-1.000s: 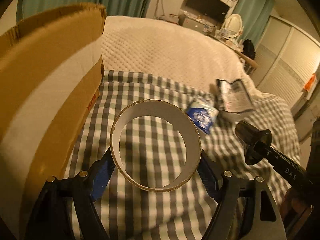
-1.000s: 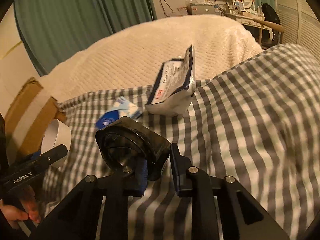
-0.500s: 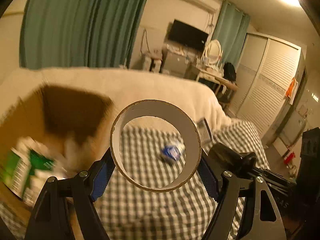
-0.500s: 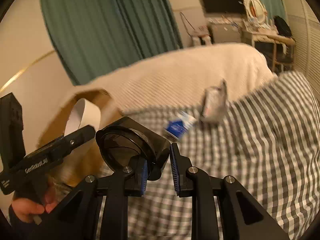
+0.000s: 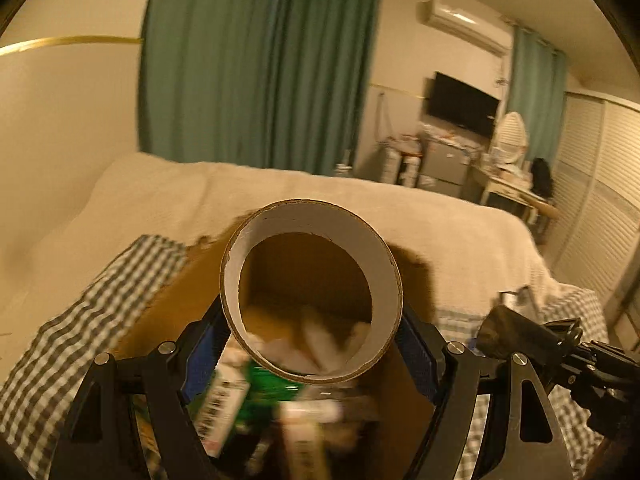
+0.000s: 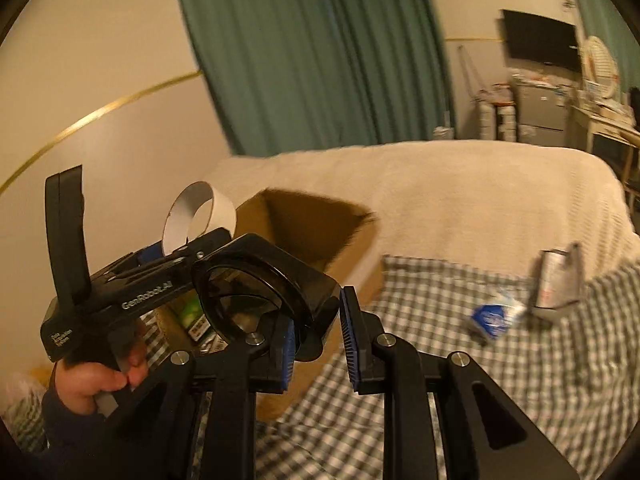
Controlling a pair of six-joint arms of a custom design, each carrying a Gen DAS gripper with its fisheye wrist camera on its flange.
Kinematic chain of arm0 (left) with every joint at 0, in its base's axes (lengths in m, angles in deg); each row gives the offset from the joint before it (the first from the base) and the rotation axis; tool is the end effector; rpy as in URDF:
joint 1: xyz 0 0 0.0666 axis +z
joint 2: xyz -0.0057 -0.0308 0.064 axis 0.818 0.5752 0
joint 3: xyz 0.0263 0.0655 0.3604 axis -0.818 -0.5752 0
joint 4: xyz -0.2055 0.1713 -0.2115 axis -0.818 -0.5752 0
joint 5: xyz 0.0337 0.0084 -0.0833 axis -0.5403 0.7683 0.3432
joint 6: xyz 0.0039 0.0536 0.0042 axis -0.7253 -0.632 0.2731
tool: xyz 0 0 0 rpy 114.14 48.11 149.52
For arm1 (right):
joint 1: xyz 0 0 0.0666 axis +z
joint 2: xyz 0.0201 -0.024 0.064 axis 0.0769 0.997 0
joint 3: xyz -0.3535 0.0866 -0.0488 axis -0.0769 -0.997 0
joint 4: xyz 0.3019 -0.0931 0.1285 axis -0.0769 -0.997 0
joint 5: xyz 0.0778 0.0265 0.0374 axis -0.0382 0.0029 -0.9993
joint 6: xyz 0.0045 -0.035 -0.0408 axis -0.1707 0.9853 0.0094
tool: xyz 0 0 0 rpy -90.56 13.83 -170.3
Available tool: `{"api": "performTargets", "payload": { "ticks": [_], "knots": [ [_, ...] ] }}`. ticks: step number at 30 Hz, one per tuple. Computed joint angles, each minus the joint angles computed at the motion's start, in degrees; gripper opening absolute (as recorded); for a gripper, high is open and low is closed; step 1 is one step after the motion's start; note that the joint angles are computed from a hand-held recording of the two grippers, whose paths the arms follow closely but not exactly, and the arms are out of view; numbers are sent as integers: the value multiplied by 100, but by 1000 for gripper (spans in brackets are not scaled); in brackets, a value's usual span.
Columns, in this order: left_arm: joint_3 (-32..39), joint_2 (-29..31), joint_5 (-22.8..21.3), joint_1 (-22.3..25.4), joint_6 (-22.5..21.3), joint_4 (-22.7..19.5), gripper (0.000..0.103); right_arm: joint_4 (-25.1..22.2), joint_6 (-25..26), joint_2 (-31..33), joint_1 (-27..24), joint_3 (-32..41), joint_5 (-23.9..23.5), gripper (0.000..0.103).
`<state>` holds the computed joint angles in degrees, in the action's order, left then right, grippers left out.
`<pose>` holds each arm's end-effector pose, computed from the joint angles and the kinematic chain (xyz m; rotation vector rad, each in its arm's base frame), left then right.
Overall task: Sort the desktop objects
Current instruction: 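Carry the tape roll and black nozzle into the box and release them, then grasp the blue tissue pack with the left gripper while the right grasps the silver bag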
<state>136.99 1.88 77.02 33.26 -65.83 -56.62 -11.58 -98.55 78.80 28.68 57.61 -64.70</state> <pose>0.3901 -0.1576 0.4021 0.3358 2.1146 -0.3546 0.3013 0.1279 0.4192 0.1142 2.1783 0.2768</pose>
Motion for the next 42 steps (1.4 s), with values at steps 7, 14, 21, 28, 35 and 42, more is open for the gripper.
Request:
{"api": "performTargets", "payload": {
  "ticks": [7,14,21,28,35,42],
  "knots": [
    [85,459,275,417,131,-48,80,237,91,1169,81,686,-127,19],
    [103,578,204,393,155,-90,80,364,-1,1593,57,759,-89,19],
    [127,619,98,327,193,-228,90,369,-104,1369,176,533,231,21],
    [31,492,-30,79,67,-200,93,91,-154,439,53,-1,730,41],
    [-47,181,219,-407,79,-306,93,-972,-482,-939,-535,-705,1121,41],
    [24,76,140,-1567,-106,-551,94,-1805,-571,-2109,-1141,-1095,1084,42]
  ]
}}
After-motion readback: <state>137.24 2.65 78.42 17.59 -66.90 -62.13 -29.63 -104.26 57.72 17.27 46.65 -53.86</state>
